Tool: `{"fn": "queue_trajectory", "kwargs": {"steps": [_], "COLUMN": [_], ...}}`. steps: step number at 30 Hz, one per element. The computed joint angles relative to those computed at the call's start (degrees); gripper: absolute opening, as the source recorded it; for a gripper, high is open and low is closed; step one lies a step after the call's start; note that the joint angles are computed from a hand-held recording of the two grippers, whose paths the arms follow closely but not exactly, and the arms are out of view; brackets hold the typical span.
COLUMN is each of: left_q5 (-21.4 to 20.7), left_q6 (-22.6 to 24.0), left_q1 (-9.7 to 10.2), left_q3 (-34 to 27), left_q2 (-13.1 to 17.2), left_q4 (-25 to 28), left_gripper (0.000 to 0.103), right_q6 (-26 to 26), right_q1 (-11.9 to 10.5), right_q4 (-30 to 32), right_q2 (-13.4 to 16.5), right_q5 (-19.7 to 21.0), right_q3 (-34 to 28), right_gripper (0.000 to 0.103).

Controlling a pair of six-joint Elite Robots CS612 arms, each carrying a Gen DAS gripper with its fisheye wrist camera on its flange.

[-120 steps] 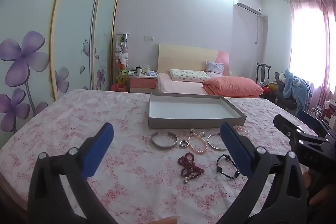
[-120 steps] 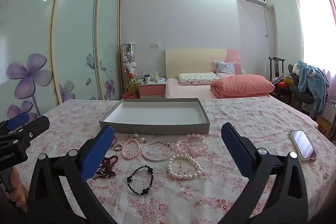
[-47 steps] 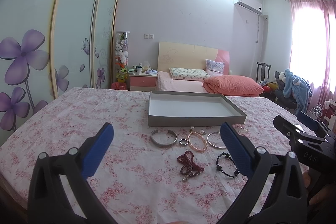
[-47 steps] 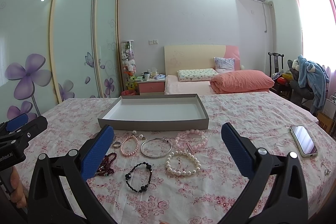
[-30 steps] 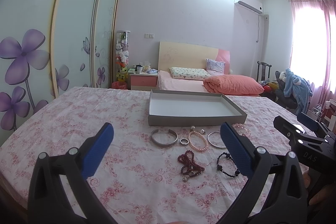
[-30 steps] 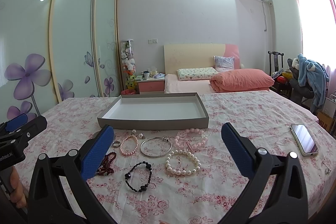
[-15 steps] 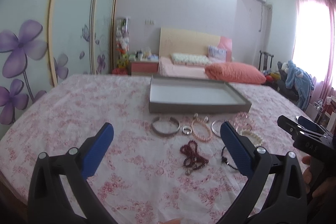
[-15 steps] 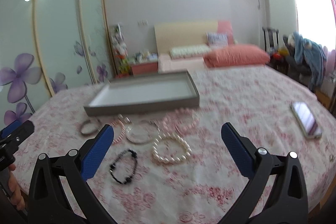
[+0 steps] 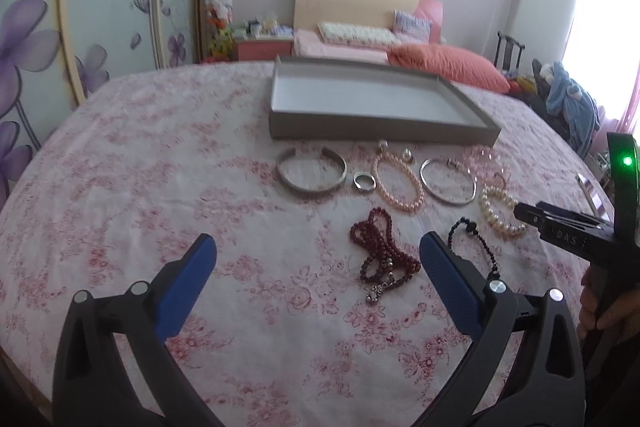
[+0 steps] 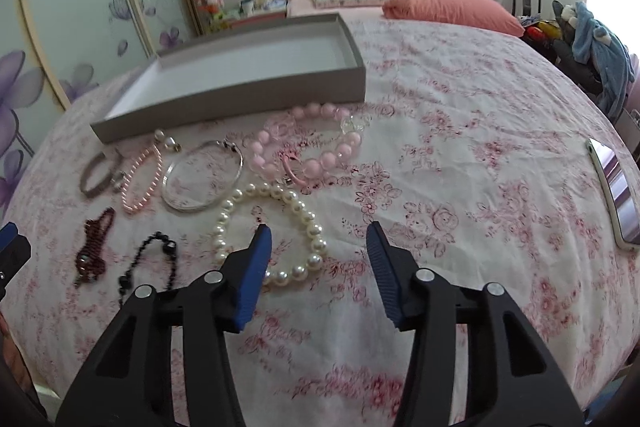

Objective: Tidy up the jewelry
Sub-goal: 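Grasp the white pearl bracelet with the right tool while the left tool grasps the dark red bead necklace, then carry the pearl bracelet with the right tool while the left tool carries the red necklace over the gray tray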

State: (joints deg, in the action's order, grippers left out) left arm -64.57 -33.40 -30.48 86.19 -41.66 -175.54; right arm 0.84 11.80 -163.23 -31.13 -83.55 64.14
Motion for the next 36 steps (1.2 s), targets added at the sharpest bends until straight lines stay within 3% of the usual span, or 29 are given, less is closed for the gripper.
{"fn": "queue_trajectory", "kwargs": {"steps": [4, 7, 9, 10, 15, 22, 27, 32, 36], "left_q5": [-3.4, -6.1, -7.4, -8.1, -11.5, -12.2, -10.9, -11.1, -9.6], "left_q6": [0.1, 0.2, 0.4, 0.5, -0.1, 0.8, 0.7, 0.4, 1.2], "left_q1": [0.80, 1.30, 1.48, 1.58, 2.16, 2.05, 1.67, 1.49, 1.02], "left_q3": [-2.1, -3.5, -4.3, -4.9, -7.3, -9.7, -9.8, -9.4, -10.0], "left_q2": [0.7, 1.3, 1.6, 1.9, 3.0, 4.1, 4.0, 3.6, 3.8], "left_q4": [3.9, 5.5, 6.7, 7.8, 11.4, 13.0, 13.9, 14.6, 15.8], "left_gripper": [0.099, 0.098, 0.089, 0.086, 0.067, 0.063, 0.037, 0.035, 0.041], "right_q6": [-2.0, -2.6, -3.4, -3.8, -2.4, -0.3, -0.1, -0.4, -0.1], "right_q1": [0.6, 0.7, 0.6, 0.6, 0.2, -0.5, -0.8, -0.8, -0.8], "right_q4": [2.1, 2.1, 1.8, 1.6, 0.3, -4.3, -6.5, -7.4, -7.9], "right_q2": [0.5, 0.4, 0.3, 0.1, -0.1, -0.5, -0.7, -0.8, -0.9], "right_q5": [-2.0, -2.1, -1.4, -1.1, 0.6, 3.9, 6.8, 8.1, 8.8], "right_q3": [-1.3, -1.4, -1.1, -0.8, -0.1, 0.6, 0.8, 0.8, 1.1], "right_gripper": [0.044, 0.027, 0.013, 0.011, 0.010, 0.010, 0.010, 0.010, 0.010]}}
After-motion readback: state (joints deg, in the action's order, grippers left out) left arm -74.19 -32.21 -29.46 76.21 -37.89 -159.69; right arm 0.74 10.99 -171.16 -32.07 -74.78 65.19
